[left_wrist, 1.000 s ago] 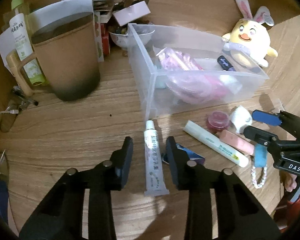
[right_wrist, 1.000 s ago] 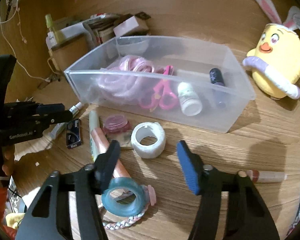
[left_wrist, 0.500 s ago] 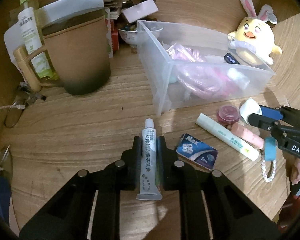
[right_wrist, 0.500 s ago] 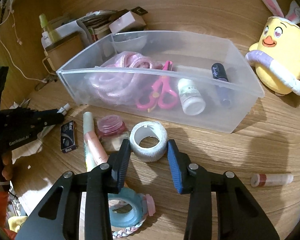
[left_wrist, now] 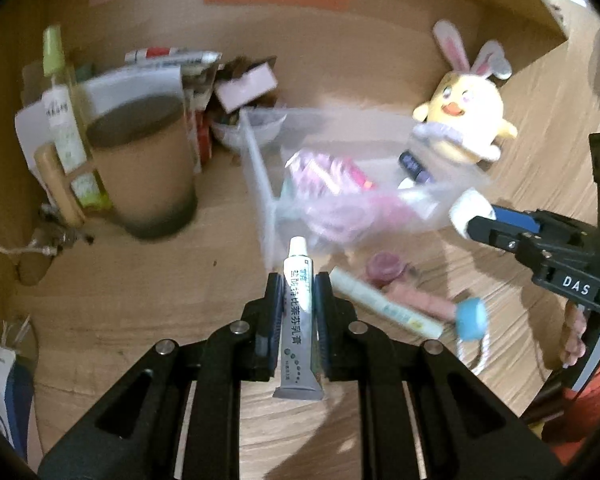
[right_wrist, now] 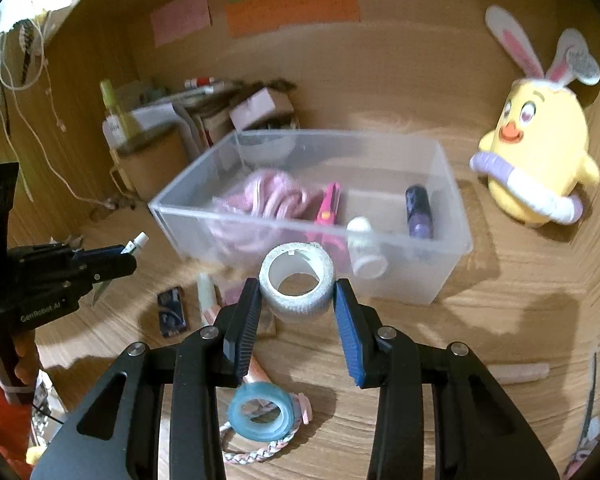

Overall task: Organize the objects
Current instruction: 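Carry the toothpaste tube toward the box while the right tool grasps the white tape roll, then lower the toothpaste tube and white tape roll into the box, opening both tools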

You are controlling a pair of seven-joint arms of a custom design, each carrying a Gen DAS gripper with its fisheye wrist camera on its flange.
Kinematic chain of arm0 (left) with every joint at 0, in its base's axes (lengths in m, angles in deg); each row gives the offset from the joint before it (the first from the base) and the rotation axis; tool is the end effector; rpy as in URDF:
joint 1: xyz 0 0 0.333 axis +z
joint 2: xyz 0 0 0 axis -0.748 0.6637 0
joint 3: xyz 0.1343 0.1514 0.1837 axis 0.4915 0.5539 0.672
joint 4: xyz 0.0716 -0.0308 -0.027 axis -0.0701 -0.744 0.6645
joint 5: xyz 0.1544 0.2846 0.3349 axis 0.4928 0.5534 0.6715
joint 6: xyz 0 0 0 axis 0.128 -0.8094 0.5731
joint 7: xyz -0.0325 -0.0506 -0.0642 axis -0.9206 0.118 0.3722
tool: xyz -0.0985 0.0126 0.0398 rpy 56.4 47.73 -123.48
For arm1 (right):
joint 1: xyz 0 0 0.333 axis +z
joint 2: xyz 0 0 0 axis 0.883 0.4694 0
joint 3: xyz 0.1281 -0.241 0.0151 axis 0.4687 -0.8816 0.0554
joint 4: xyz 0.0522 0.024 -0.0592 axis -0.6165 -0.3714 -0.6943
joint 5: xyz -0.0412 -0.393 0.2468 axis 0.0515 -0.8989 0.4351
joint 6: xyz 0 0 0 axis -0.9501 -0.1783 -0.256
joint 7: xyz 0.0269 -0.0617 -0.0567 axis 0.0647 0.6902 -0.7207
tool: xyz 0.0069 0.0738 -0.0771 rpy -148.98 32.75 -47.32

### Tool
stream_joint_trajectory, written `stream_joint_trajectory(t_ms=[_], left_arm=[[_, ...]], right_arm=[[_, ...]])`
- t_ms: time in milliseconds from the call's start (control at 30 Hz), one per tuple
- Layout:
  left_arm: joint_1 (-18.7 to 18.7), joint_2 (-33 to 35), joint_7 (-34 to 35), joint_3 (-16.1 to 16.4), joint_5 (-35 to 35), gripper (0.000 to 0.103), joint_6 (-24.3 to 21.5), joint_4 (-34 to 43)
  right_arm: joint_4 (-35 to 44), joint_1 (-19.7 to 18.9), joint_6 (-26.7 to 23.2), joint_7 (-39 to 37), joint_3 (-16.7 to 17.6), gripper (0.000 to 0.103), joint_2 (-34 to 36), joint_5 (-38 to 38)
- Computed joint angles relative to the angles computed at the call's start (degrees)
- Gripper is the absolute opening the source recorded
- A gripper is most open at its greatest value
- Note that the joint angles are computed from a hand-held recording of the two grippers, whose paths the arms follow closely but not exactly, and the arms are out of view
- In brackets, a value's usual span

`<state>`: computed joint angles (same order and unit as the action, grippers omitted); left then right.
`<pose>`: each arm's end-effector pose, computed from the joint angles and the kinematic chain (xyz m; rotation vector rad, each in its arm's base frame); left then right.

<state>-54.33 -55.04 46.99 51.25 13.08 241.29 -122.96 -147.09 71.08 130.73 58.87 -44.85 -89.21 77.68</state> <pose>0.5923 -0.2211 0.4656 -1.8362 1.7102 -0.8385 0.6566 0.0759 0.4830 -1.9406 1.2490 -0.4380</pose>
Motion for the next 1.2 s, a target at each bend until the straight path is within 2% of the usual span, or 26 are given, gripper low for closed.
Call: stream_joint_trajectory(t_ms=[200, 300, 467, 633, 867, 1000, 1200], left_arm=[[0.6, 1.2, -2.9, -0.3, 4.1, 0.015, 2.7, 2.6], [1.1, 2.8, -7.0, -0.6, 10.0, 0.015, 1.9, 5.6], [0.1, 5.5, -6.5, 0.8, 10.6, 0.015, 1.4, 9.8], [-1.0, 8.5, -2.6, 2.1, 6.8, 0.015, 1.4, 14.1], [-2.8, 14.3, 1.9, 3.6, 3.7, 0.015, -1.5, 21.5], [-3.5, 18.6, 6.3, 4.1, -0.6, 0.015, -3.9, 26.2], [-3.9, 24.3, 13.3, 4.3, -7.8, 0.015, -7.8, 32.0]], right_arm=[[0.4, 0.4, 1.4, -3.1, -0.3, 0.034, -1.1, 4.8], [1.3, 0.7, 1.8, -4.4, -0.4, 0.034, -0.8, 6.4], [3.7, 0.5, 2.5, -4.9, 0.0, 0.034, 0.8, 5.9], [7.2, -0.2, 3.7, -3.4, 0.7, 0.034, 3.6, 3.6], [13.3, -1.6, 4.3, 3.2, 2.1, 0.034, 9.5, -4.2], [17.8, -2.7, 1.5, 8.3, 2.7, 0.034, 14.0, -9.1], [25.2, -4.7, -6.6, 12.8, 4.1, 0.034, 20.3, -13.0]])
